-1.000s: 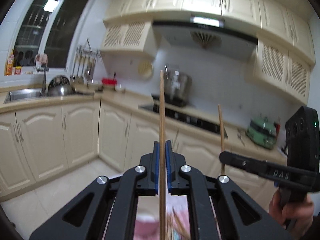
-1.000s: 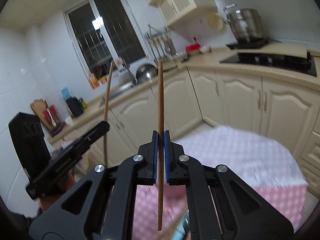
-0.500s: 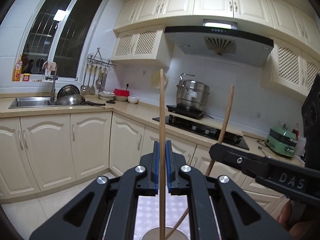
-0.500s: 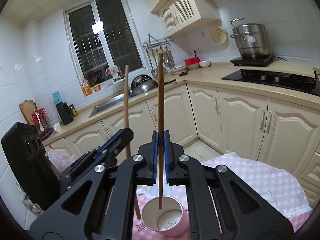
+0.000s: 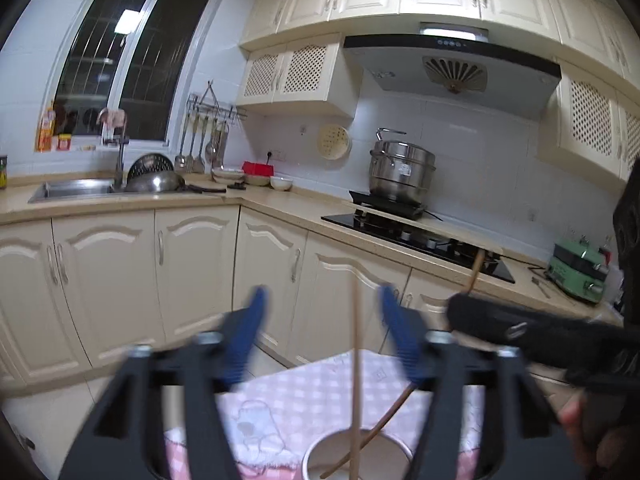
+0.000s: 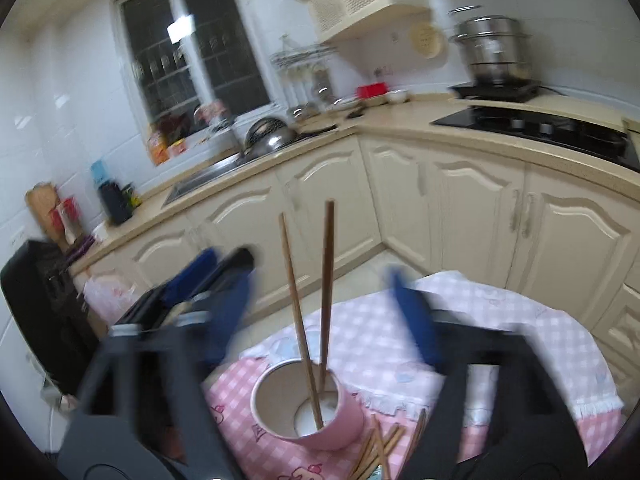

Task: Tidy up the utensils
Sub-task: 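Open both tools and move them back over the chopstick pile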

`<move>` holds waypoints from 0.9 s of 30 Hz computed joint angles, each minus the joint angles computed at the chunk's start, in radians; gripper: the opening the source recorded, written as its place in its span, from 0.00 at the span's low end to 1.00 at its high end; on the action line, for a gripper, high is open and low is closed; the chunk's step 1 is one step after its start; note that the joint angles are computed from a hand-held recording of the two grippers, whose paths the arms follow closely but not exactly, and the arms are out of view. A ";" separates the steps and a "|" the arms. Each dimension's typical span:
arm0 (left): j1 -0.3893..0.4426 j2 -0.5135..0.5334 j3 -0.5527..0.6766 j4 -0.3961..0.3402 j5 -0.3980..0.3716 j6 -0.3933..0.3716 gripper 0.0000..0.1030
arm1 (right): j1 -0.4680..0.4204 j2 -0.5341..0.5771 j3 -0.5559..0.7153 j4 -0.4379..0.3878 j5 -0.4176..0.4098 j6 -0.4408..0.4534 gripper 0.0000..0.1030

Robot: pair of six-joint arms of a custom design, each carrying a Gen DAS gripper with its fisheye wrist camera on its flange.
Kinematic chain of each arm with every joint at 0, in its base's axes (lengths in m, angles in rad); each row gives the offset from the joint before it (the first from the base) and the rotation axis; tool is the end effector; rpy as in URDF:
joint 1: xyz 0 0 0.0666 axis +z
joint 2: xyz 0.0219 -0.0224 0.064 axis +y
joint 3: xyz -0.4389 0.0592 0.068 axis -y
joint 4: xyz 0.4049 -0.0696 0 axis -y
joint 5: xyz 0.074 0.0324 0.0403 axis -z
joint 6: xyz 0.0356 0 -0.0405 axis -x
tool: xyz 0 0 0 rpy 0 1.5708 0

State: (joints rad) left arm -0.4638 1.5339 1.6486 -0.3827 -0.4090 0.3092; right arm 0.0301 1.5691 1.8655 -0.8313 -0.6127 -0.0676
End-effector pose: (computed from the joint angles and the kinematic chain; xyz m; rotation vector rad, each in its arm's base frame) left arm 0.5237 -0.2466 0.5896 -0.1445 1.8138 -0.1713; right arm 0.5642 0.0371 0.6351 -0.3294 2.0468 0.7013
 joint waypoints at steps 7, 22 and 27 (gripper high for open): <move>-0.006 -0.080 -0.042 -0.109 -0.016 0.056 0.91 | -0.053 -0.041 -0.041 0.012 -0.017 -0.051 0.94; -0.062 -0.146 -0.035 -0.327 -0.052 0.078 0.92 | -0.146 -0.107 -0.065 -0.112 -0.057 0.019 0.94; -0.077 -0.152 -0.047 -0.358 -0.049 0.075 0.92 | -0.162 -0.112 -0.083 -0.194 -0.056 0.088 0.94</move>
